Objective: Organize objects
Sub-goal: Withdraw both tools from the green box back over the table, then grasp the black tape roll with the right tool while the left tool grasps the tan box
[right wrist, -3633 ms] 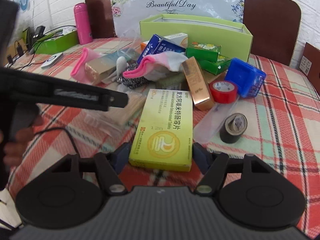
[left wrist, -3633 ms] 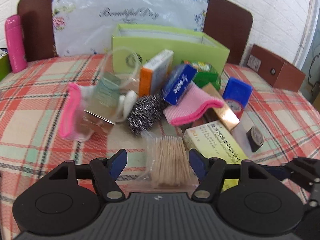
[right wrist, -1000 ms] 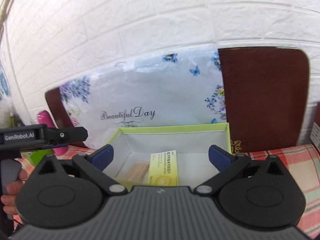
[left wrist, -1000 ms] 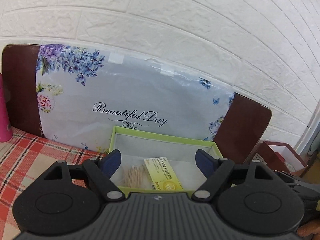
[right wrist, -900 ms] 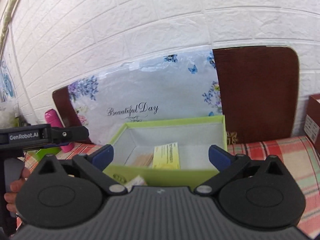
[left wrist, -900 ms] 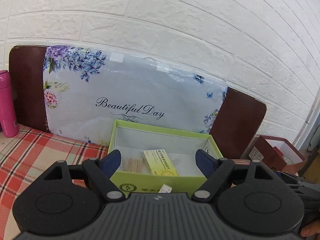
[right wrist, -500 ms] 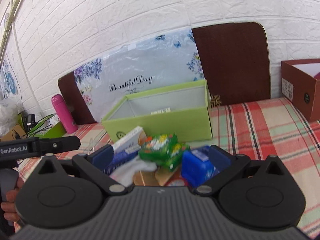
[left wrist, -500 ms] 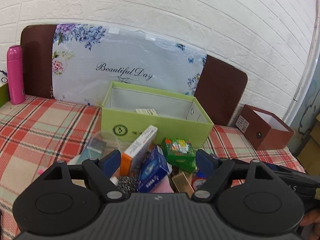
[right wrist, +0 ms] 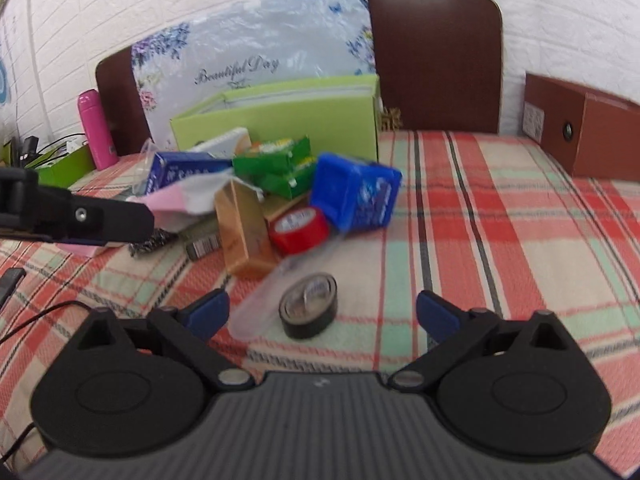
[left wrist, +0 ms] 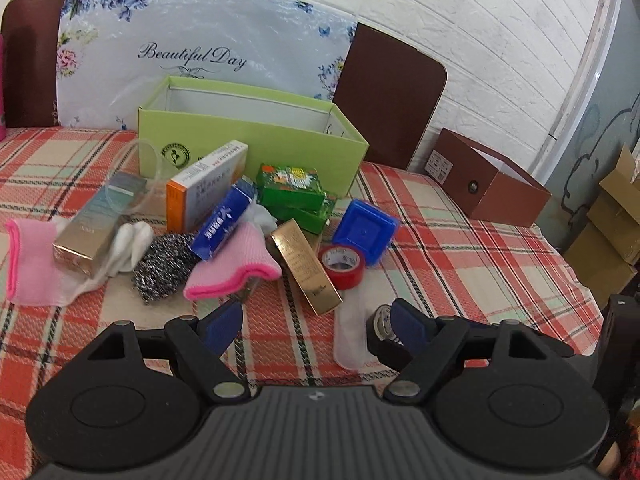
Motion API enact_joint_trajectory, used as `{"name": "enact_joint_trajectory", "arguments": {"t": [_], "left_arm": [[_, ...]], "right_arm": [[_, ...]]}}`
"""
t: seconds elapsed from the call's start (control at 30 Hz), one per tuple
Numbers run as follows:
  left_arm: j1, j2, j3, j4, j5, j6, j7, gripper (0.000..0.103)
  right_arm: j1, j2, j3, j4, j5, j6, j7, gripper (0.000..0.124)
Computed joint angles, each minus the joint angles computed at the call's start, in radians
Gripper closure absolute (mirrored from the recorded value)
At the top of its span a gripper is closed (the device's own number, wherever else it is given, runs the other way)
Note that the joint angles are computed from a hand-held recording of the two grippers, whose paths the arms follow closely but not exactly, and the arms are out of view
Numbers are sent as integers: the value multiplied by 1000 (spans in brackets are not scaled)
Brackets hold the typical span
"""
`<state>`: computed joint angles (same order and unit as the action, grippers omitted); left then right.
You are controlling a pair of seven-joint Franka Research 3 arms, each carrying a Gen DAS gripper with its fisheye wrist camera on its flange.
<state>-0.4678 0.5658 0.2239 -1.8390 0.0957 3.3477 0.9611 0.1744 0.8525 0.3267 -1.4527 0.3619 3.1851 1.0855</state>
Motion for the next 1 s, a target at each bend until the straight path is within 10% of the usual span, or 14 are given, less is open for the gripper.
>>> {"name": "enact_joint_trajectory", "arguments": {"t": [0.13,0.57,0.87,1.0], "left_arm": [[24,45,-42,48,-3,-17,-28,27],[-110,236,171,298,-41,-131,-306,48],[-4,309,69,463,73,-267,-341,60],[165,251,-153,430,168,-294,-158,63]], "right_arm": [[14,12,-23,14,3,-15,18,52],[-45,52,69,53,7,-42,-87,90],[-167,-16,193,-88,47,7,-166,90],[-200,-26,226,-108,48,-5,-181,89]]}}
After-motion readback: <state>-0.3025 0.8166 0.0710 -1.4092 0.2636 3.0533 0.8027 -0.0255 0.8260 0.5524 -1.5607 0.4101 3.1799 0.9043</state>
